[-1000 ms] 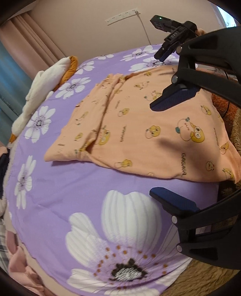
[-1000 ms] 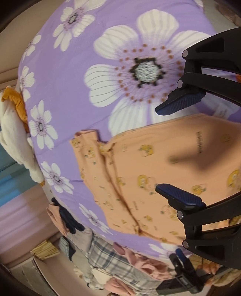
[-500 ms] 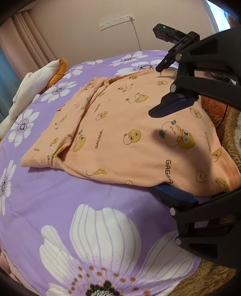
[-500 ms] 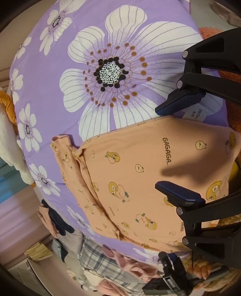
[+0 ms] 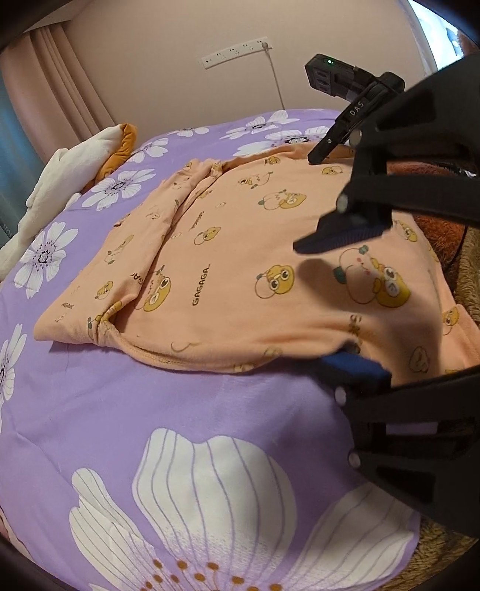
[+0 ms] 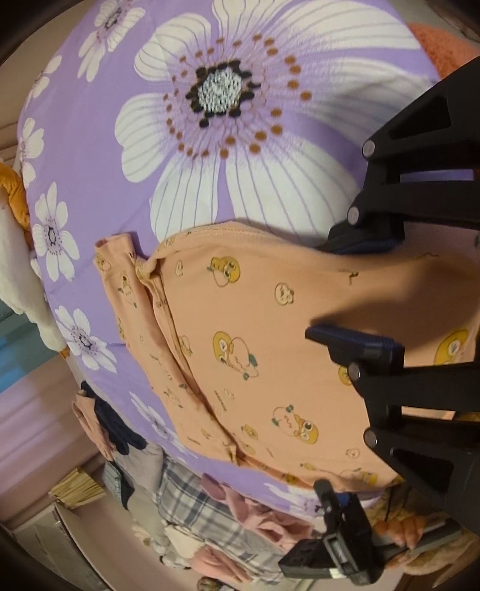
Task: Fold small clothes
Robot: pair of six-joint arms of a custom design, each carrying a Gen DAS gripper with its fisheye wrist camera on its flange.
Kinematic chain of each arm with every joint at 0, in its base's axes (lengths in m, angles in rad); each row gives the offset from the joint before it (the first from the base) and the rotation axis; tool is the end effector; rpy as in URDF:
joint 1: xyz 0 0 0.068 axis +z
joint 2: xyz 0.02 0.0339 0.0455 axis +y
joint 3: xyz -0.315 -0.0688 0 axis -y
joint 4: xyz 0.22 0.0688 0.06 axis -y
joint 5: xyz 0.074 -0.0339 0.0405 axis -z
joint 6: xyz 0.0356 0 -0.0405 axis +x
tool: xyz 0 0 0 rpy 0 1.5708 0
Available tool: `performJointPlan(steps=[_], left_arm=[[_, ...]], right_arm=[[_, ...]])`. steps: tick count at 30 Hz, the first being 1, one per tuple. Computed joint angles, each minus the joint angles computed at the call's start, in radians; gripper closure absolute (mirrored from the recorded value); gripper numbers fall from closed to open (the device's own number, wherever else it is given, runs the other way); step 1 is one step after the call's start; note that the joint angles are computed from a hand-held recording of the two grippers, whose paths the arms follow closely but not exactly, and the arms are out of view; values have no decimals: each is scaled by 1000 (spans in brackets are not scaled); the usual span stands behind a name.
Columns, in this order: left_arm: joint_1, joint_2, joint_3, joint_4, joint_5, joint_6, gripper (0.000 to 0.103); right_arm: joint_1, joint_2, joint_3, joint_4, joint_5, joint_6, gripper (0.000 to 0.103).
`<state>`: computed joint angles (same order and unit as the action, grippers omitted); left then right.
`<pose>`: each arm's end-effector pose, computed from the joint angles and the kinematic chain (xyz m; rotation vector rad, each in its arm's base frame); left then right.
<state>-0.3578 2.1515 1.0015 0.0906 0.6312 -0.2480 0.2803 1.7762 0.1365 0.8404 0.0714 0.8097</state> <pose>0.3558 -0.1555 0.1110 0.3723 2.6408 -1.0353 0.1980 0.0544 0.1198 0.6647 2.3184 0.4340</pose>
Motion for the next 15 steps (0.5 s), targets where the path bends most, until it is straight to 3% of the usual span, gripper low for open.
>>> performJointPlan(steps=[4,6,8,15], left_arm=[[-17,28,22,29,39,-7,59],[-36,39,38,36,9,3,76],[-48,42,47,27,-37,4,94],[-18,-25,-27,85,-29,-58,97]], right_arm=[[-16,51,-6,87,-41,-32,76],[-42,98,-7,148,-80,-21,89],[-62,103,-10,167,-115,-5,92],[-12,-43,-42,103,-51,13,95]])
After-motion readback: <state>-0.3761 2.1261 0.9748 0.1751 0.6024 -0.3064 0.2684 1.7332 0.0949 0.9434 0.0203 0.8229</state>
